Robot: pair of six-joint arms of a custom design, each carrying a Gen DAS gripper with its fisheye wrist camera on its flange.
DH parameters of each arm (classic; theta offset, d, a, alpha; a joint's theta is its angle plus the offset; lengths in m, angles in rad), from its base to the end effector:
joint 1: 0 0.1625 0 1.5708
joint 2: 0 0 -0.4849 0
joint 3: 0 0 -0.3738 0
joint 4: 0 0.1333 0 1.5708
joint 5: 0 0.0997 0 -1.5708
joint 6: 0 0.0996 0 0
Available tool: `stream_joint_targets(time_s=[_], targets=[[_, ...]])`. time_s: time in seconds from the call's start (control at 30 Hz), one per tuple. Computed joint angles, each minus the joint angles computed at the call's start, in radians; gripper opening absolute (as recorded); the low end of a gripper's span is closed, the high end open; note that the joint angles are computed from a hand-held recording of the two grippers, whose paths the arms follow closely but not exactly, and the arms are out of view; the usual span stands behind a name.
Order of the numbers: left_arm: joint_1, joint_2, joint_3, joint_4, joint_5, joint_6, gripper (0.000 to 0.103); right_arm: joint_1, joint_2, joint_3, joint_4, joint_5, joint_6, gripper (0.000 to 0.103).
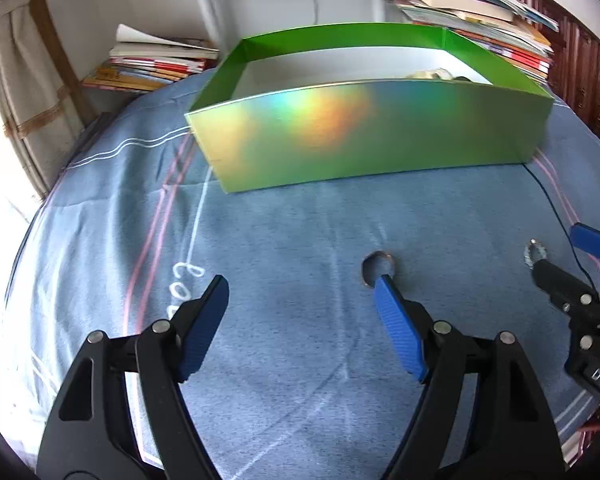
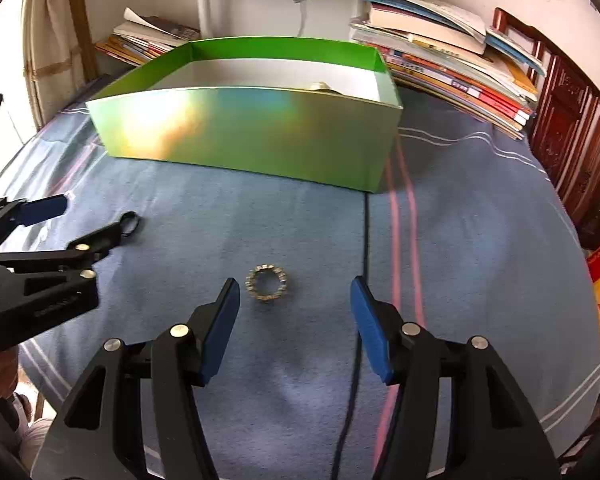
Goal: Organize jewelry
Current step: 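Grasp the dark ring with the left tool while the right tool grasps the rhinestone ring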
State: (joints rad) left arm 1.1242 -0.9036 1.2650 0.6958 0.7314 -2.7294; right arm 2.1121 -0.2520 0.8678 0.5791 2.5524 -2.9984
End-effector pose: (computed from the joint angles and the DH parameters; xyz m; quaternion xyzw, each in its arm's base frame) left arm -0.0701 -0.6267 0.3043 0.2736 0.8462 -0.2387 0.3901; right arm 0.4051 -0.5759 -0.0206 0.0850 -0.8667 0.3106 0.3809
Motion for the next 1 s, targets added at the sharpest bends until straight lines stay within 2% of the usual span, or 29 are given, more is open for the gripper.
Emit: stream_joint_targets(time_s=[0.2,0.57,0.77,1.0], targets=[[0.007,-0.007,-0.005,0.002,-0.008,0.006,0.076,-0.011,0.004,-0.009,0.021,0.005,0.027,0.057],[-0.002,-0.043,0.032,0.006,0.037,0.006,0.076,0.0,0.004,-0.011,0.009,-0.018,0.013,0.057],[-0.007,-0.037,0.033,0.016,0.032,-0.002,0.077,-0.003,-0.005,0.006,0.01,-0.021,0.04,0.057],[-0.011,-0.037,0.036,0.016,0.035,-0.001,0.078,-0.001,-0.006,0.011,0.002,-0.026,0.031,0.057]])
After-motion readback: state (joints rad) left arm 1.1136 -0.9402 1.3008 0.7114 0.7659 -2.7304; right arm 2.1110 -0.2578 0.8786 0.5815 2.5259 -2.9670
